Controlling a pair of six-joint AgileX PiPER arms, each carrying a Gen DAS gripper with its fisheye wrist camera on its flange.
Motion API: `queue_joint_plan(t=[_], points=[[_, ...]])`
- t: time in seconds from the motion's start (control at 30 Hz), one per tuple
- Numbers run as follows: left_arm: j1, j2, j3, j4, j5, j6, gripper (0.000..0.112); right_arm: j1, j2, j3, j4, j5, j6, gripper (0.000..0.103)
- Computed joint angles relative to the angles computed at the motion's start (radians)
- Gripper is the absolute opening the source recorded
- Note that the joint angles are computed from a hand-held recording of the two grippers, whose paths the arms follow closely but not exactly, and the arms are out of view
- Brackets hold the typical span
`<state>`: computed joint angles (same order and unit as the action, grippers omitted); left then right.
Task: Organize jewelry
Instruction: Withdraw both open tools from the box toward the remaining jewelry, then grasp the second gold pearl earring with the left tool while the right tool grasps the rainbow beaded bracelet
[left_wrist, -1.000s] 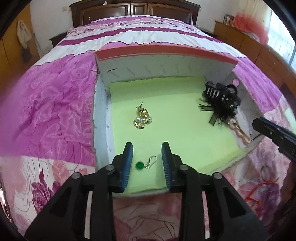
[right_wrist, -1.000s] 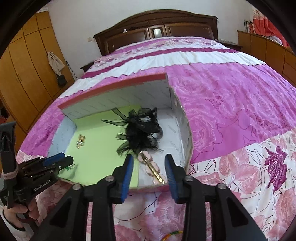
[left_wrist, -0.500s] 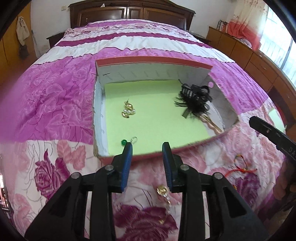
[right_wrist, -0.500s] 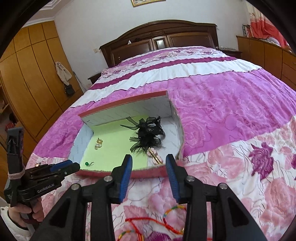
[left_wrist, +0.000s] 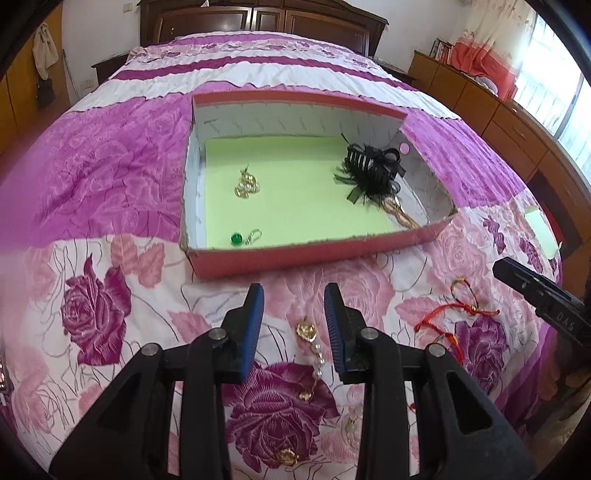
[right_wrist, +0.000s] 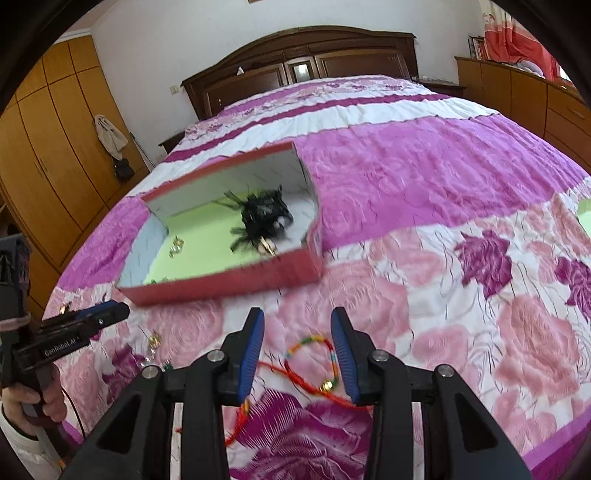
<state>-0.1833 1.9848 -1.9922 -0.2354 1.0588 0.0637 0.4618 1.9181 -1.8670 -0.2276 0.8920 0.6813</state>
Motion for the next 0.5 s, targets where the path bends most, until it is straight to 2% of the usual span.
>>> queue_joint_plan(t=[0.5], points=[[-0.043,0.003,0.074,0.026,-0.011,-0.022,0.025,-0.030,-0.048,0.186,0.044,-0.084,0.010,0.041]])
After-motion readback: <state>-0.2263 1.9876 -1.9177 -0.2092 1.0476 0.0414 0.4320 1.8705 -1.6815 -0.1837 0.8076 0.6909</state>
